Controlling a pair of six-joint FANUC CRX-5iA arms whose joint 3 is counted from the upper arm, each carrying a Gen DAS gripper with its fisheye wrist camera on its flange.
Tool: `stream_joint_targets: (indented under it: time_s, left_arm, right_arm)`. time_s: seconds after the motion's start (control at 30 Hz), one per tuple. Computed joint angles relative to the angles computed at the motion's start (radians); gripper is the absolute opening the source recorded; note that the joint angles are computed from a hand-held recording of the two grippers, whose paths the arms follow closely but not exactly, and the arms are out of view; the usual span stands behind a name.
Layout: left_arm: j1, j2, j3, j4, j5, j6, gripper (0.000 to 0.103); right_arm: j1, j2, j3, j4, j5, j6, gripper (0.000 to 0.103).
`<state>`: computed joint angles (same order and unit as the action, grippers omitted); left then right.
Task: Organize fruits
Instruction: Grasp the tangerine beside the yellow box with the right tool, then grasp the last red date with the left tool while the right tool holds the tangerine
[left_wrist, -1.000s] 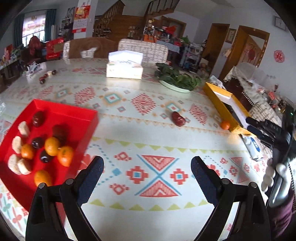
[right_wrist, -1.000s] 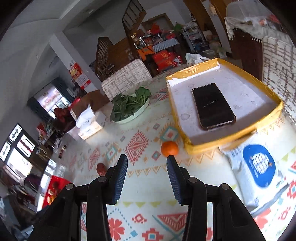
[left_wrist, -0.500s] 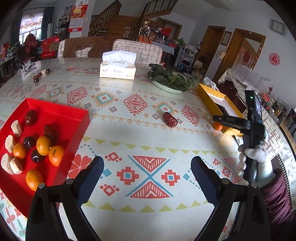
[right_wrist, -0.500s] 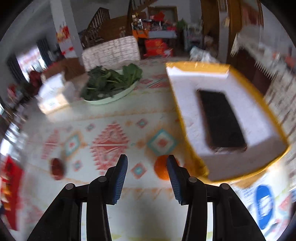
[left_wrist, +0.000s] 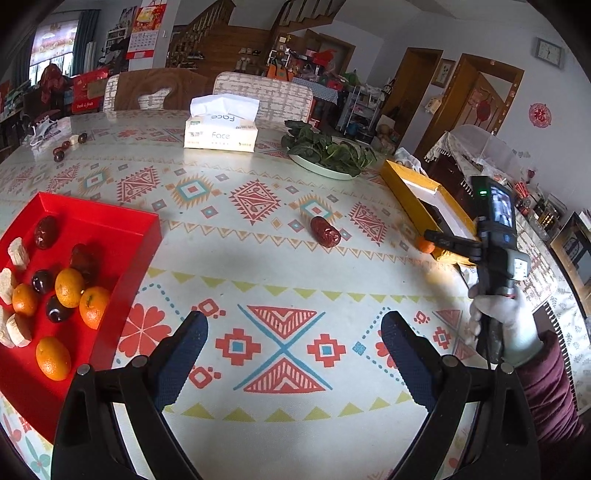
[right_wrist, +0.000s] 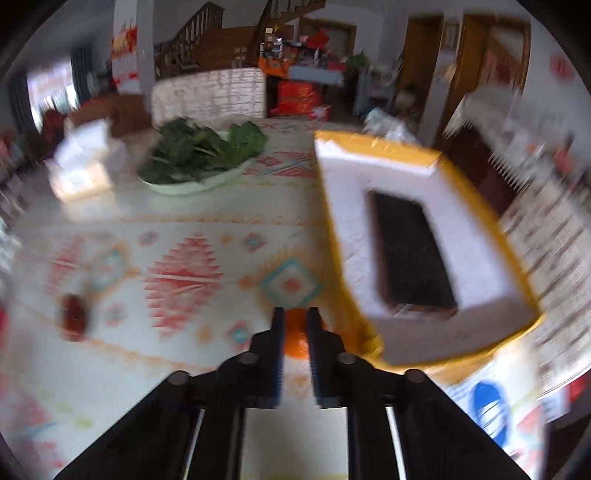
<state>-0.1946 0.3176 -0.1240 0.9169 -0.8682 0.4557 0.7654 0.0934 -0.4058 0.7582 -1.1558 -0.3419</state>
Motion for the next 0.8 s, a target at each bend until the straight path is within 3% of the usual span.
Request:
stream_joint_targets:
  time_s: [0.1,0.17,0.27,0.4,0.5,0.6,0.67,0.8]
  left_arm:
    - [0.005,0.016,0.024,-0.001,-0.026,0.017,0.095]
    - [0.004,0.015,0.024,0.003,-0.010,0.015,0.095]
    - [0.006,0.025,0.041,-0.002,-0.015,0.036,0.095]
    - [0.006,0.032,0.053,-0.011,-0.026,0.054,0.095]
    - [0.002,0.032,0.056,-0.021,-0.023,0.061,0.095]
    - [-0.002,0.032,0.057,-0.023,-0.021,0.057,0.095]
    - [-0.004,0.032,0.056,-0.020,-0.020,0.051,0.095]
    - [-0.010,0.048,0.077,-0.021,-0.032,0.056,0.095]
  right_arm:
    - [-0.006,-0.166,-0.196,0.175,0.284,-0.228,0.011]
    - [-0.009,-0.220,-0.269,0.293,0.350,-0.355,0.011]
    - [0.029,-0.170,-0.207,0.225,0.219,-0.271,0.015]
    - [0.039,-0.037,-0.073,0.111,0.042,-0.092,0.037]
    - [0.019,0.068,0.030,0.047,-0.080,0.038,0.038]
    - [-0.006,0.131,0.091,-0.018,-0.134,0.135,0.040]
    - [-0.015,0.106,0.066,-0.038,-0.094,0.110,0.033]
    - [-0.010,-0.030,-0.077,0.006,0.089,-0.058,0.032]
